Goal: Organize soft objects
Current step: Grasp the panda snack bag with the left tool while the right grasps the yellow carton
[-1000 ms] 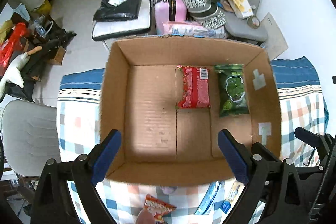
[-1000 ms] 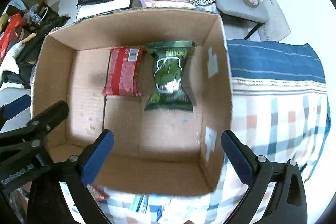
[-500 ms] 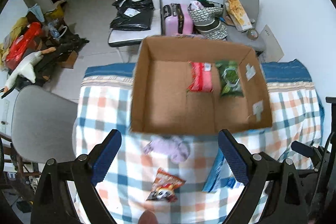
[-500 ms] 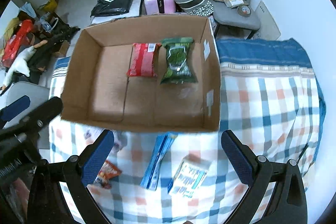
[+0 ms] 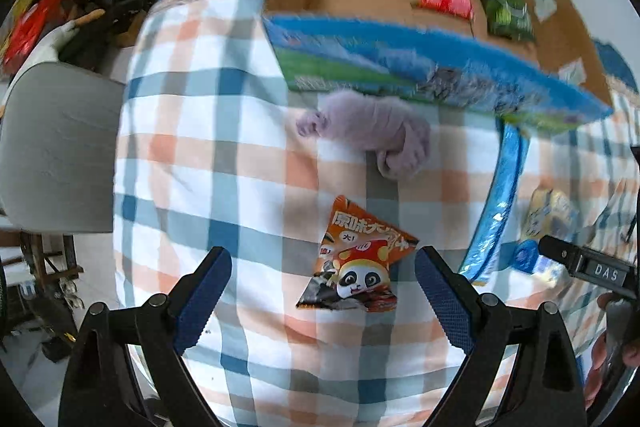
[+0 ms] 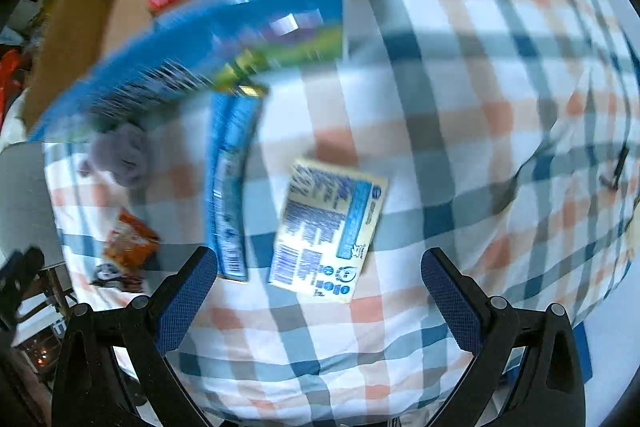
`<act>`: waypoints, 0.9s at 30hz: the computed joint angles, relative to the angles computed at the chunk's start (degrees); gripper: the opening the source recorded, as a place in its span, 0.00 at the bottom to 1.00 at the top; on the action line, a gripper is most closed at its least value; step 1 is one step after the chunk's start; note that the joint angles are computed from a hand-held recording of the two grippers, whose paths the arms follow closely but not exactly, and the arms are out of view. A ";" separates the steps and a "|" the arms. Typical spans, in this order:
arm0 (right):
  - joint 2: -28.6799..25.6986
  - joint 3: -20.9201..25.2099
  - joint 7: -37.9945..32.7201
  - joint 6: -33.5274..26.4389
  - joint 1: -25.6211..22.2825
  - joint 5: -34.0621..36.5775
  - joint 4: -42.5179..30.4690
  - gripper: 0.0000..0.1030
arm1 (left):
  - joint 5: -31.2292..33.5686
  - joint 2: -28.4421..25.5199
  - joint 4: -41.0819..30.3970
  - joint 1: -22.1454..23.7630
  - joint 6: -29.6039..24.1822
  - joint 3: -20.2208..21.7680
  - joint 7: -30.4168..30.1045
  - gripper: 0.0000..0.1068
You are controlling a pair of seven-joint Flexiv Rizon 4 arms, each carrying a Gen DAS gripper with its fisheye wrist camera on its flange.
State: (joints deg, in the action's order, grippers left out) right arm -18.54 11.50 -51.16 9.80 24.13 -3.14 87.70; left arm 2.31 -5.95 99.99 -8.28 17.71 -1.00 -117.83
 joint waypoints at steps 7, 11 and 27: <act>-2.57 0.26 -0.33 0.15 -0.75 2.86 1.76 0.93 | -4.47 -5.18 1.04 0.28 0.50 -0.34 6.72 0.83; -3.09 0.43 -0.74 -0.20 -1.35 4.51 2.51 0.70 | -9.23 -5.76 3.89 0.67 2.65 -0.10 7.84 0.53; -2.53 0.21 -1.34 1.29 -2.59 5.62 3.97 0.66 | -9.75 -2.94 7.99 -1.81 5.47 -0.71 1.78 0.44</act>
